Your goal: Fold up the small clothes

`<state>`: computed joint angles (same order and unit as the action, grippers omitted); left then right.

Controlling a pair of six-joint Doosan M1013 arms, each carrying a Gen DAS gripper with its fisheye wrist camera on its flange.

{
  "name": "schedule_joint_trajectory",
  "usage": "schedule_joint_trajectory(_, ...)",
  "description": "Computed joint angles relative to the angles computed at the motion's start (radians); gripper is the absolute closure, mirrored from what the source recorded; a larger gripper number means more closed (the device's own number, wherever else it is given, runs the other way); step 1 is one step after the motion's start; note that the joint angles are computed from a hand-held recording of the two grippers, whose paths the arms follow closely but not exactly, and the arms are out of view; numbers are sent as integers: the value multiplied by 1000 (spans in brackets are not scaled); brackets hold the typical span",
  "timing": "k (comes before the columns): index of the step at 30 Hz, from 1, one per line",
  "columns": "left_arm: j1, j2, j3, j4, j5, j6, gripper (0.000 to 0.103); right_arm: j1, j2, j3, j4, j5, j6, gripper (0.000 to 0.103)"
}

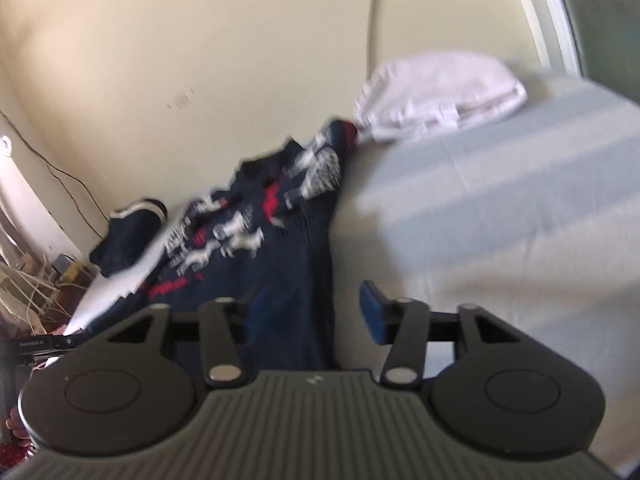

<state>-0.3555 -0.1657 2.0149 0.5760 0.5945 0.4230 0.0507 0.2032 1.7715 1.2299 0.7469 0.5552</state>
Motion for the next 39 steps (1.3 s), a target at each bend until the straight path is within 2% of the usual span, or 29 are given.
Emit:
schedule_joint_trajectory(1, 5, 8, -5, 14, -16, 8, 24, 5, 6, -8, 4, -12, -25, 43)
schedule_joint_trajectory(2, 12, 18, -13, 18, -26, 19, 20, 14, 13, -17, -6, -27, -36, 43)
schedule_joint_trajectory(3, 22, 30, -23, 1, -32, 42, 20, 24, 22, -27, -22, -38, -37, 43)
schedule_joint_trajectory(4, 32, 43, -32, -35, -43, 77, 27, 31, 34, -41, -38, -42, -33, 43)
schedule_joint_trajectory(5, 42, 54, -37, -69, -59, 114, 48, 36, 47, -54, -51, -41, -21, 43)
schedule_joint_trajectory(6, 51, 67, -43, -107, -68, 163, 65, 42, 61, -67, -57, -38, -11, 43)
schedule_joint_trajectory(7, 53, 83, -55, -125, -49, 189, 92, 44, 72, -77, -59, -26, -11, 50)
schedule_joint_trajectory(8, 50, 93, -63, -110, -25, 175, 92, 47, 83, -87, -60, -19, -17, 63)
schedule_joint_trajectory(9, 44, 91, -61, -76, -28, 141, 92, 54, 90, -95, -76, -26, -17, 92)
schedule_joint_trajectory(11, 25, 57, -34, 68, -75, 17, 92, 61, 84, -91, -48, -56, -57, 93)
schedule_joint_trajectory(13, -2, 29, -14, 284, -88, -161, 92, 51, 65, -65, 100, -61, -204, 93)
schedule_joint_trajectory(14, -10, 28, -14, 350, -80, -217, 92, 48, 57, -55, 155, -70, -258, 93)
schedule_joint_trajectory(16, -3, 49, -35, 350, -69, -201, 92, 45, 51, -47, 212, -96, -302, 93)
schedule_joint_trajectory(18, 20, 95, -66, 233, -54, -47, 86, 54, 70, -69, 124, -126, -211, 92)
schedule_joint_trajectory(19, 29, 123, -89, 153, -14, 55, 81, 59, 82, -85, 47, -131, -134, 89)
schedule_joint_trajectory(20, 37, 154, -119, 66, 57, 156, 77, 65, 97, -109, -64, -127, -30, 86)
schedule_joint_trajectory(21, 49, 168, -136, 3, 91, 231, 75, 71, 107, -130, -156, -126, 46, 84)
schedule_joint_trajectory(23, 68, 151, -133, 0, 62, 248, 70, 68, 106, -146, -185, -140, 53, 75)
schedule_joint_trajectory(25, 70, 148, -157, 126, 74, 146, 63, 52, 103, -167, -82, -135, -48, 62)
schedule_joint_trajectory(26, 77, 153, -178, 171, 65, 112, 58, 48, 110, -192, -65, -120, -62, 59)
schedule_joint_trajectory(28, 99, 184, -240, 170, 34, 125, 54, 53, 150, -288, -108, -57, -9, 52)
schedule_joint_trajectory(30, 120, 240, -314, 110, -8, 215, 41, 71, 211, -406, -190, 24, 90, 43)
schedule_joint_trajectory(31, 129, 280, -360, 68, -16, 271, 30, 84, 248, -467, -221, 60, 127, 36)
schedule_joint_trajectory(32, 135, 321, -404, 34, -8, 312, 25, 100, 287, -530, -263, 85, 170, 32)
schedule_joint_trajectory(33, 139, 364, -449, 8, 6, 348, 25, 119, 332, -598, -319, 105, 232, 27)
schedule_joint_trajectory(36, 148, 489, -574, -76, 67, 450, 22, 158, 450, -777, -440, 192, 414, 27)
schedule_joint_trajectory(39, 153, 584, -669, -112, 122, 506, 24, 184, 552, -930, -516, 295, 524, 25)
